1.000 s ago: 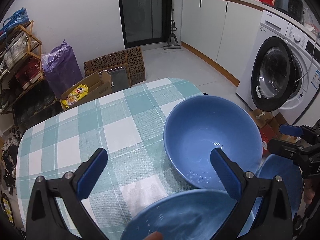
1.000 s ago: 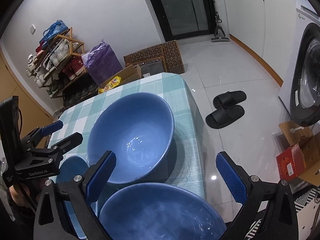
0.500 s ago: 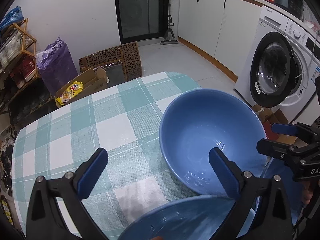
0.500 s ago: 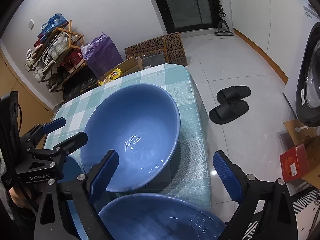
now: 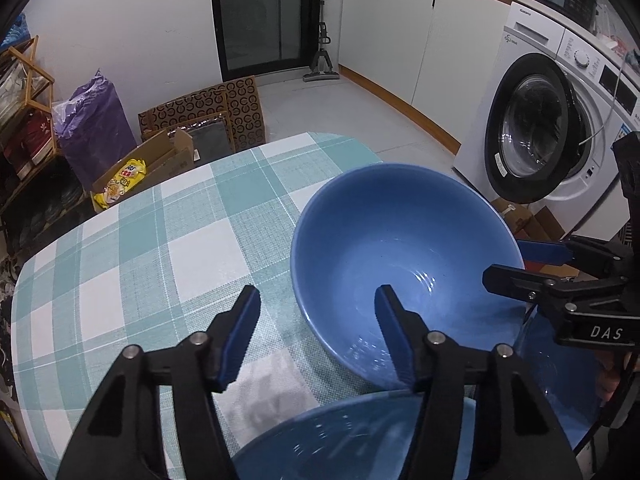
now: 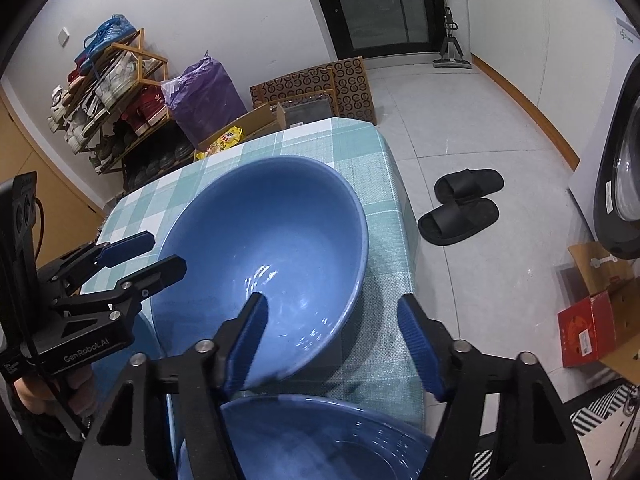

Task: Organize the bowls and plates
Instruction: 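Close both tools on the blue bowl rim, then lift the blue bowl with both tools and carry it over another blue bowl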

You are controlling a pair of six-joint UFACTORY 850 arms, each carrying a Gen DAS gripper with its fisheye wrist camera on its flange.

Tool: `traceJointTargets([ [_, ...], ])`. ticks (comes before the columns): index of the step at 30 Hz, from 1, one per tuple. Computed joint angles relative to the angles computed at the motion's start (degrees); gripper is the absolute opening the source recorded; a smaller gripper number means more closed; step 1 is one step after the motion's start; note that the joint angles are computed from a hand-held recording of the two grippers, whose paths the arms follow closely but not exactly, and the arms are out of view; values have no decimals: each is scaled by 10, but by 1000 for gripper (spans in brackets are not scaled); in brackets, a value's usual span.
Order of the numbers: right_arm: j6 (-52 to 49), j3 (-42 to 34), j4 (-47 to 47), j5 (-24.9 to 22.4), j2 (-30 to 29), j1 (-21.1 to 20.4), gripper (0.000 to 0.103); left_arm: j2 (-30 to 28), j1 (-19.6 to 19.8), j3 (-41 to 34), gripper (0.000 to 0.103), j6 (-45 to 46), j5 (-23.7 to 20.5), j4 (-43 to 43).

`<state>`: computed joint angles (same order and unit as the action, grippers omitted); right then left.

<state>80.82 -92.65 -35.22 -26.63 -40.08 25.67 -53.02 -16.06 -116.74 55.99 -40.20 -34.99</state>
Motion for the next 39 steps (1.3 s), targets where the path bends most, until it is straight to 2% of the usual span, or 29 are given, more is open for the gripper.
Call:
traceJointTargets([
  [1,-3,-1,3,3,-1,0,61,-1,0,-1,50,1,-3,0],
  [3,-12,0,10,6,-1,-1,57,-1,0,-2,47,2,-5,0],
  [7,-17,0,10,7,-1,0,47,-1,-1,-1,33,8,-5,0],
  [11,-32,-4,14,5,-4,1,35,2,-2,4,31,14,1,-2],
  [18,-23,-7,-1,-8,-6,3,29,5,-3,9,28,16,8,0],
  [39,54,9,-97,-32,18,19,29,53,0,65,28,88,45,-67],
])
